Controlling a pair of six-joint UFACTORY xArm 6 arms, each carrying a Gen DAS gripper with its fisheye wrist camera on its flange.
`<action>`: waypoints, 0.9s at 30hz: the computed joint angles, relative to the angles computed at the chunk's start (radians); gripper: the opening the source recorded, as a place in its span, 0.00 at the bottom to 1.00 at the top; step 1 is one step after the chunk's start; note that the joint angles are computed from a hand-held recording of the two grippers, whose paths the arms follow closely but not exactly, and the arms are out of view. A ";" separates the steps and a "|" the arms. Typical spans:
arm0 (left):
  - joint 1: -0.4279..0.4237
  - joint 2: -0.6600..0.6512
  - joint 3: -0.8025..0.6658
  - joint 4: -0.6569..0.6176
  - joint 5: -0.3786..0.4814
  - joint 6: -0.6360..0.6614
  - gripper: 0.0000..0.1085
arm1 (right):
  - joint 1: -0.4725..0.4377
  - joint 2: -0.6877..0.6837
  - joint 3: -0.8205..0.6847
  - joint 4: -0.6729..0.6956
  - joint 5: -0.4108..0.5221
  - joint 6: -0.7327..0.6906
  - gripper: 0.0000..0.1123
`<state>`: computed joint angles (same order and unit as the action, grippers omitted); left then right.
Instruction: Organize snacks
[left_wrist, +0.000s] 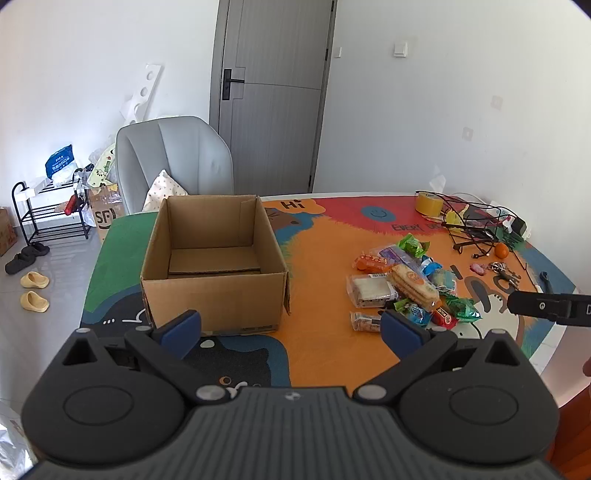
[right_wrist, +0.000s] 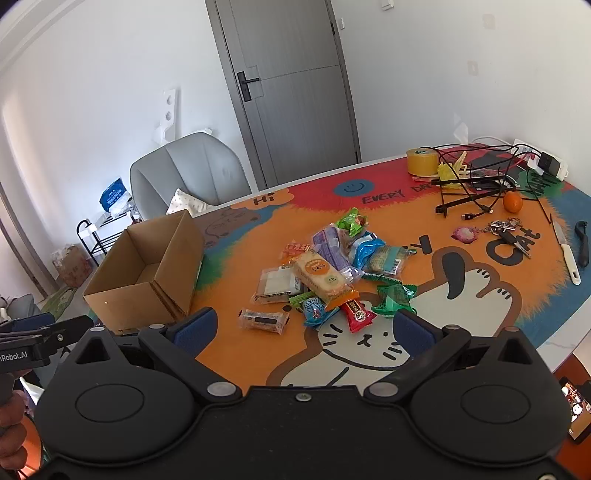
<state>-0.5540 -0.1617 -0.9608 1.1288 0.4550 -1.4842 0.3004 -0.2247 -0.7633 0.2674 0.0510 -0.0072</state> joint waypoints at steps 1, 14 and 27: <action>-0.001 0.000 0.000 0.001 0.000 -0.001 0.95 | 0.000 -0.001 0.001 0.000 -0.001 0.000 0.92; 0.002 0.002 0.001 0.002 -0.007 -0.005 0.95 | -0.006 -0.005 0.007 -0.049 -0.007 0.036 0.92; -0.001 0.023 -0.002 -0.030 -0.032 0.027 0.95 | 0.000 0.001 0.003 -0.009 -0.006 0.001 0.92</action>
<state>-0.5546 -0.1386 -0.9630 1.0984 0.4233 -1.4568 0.3002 -0.2238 -0.7603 0.2583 0.0448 -0.0063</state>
